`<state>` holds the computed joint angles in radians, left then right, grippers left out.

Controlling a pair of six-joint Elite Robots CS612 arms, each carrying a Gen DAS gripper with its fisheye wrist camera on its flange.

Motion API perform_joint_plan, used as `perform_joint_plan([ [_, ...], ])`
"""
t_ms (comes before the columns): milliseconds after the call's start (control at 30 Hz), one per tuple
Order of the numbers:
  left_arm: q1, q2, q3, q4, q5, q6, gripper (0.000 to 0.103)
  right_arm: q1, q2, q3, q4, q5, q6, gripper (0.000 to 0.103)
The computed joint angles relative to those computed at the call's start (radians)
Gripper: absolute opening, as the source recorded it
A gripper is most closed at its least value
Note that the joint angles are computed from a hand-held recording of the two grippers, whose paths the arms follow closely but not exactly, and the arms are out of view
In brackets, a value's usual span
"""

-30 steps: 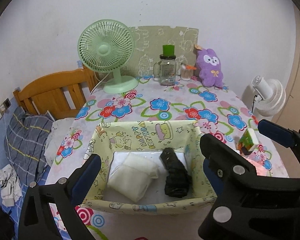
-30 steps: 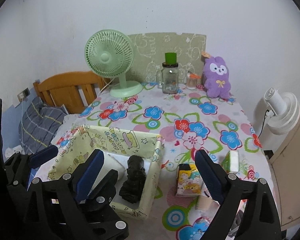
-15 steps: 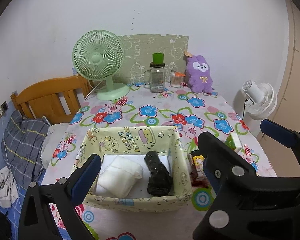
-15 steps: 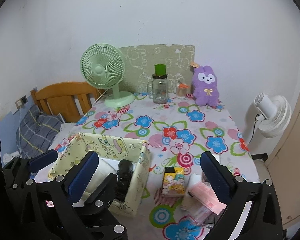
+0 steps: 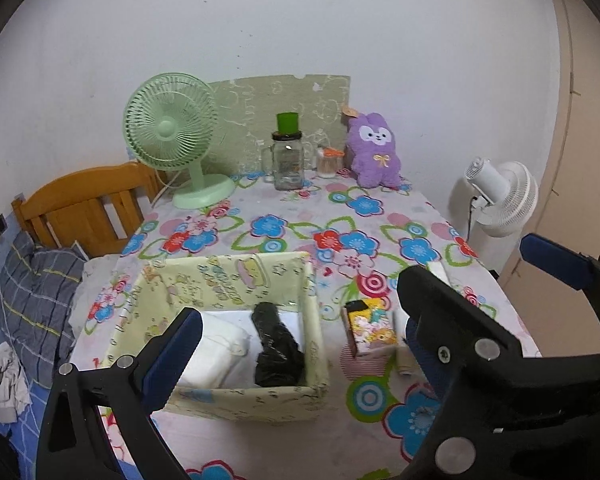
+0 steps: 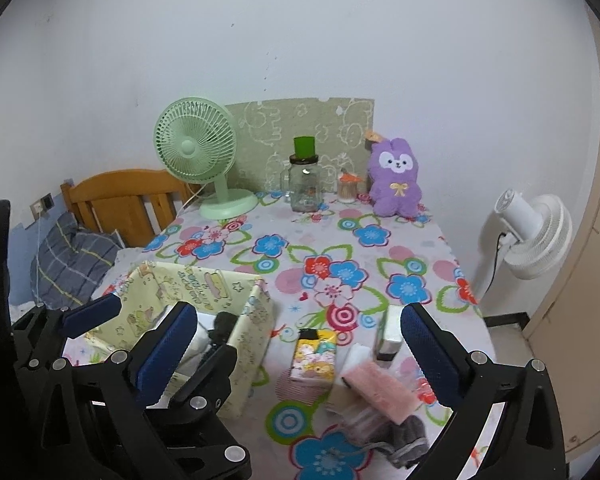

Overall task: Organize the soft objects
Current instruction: 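Withdraw both tools from the box toward the remaining items, then grasp the dark grey knit item with the cord using the right tool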

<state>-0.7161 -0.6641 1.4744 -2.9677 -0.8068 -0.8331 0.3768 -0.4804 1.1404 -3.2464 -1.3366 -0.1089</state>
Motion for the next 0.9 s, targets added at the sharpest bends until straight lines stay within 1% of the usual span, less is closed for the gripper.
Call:
perform_joint_plan([
  [267,-0.003,0.018,-0.035,0.027,-0.041,-0.005,0.103,-0.013,-0.005,0.02,-0.006,-0.025,0.007,0.103],
  [467,-0.011,0.041,-0.06,0.011,-0.03,0.0,0.103,-0.022,-0.005,0.031,-0.007,-0.039,0.003,0.103],
  [700,-0.012,0.063,-0.094,0.025,-0.051,0.006,0.103,-0.033,0.0,0.037,-0.016,-0.048,0.002,0.103],
  [900,-0.01,0.079,-0.119,0.045,-0.09,0.004,0.103,-0.044,0.006,0.039,-0.009,-0.048,0.004,0.103],
])
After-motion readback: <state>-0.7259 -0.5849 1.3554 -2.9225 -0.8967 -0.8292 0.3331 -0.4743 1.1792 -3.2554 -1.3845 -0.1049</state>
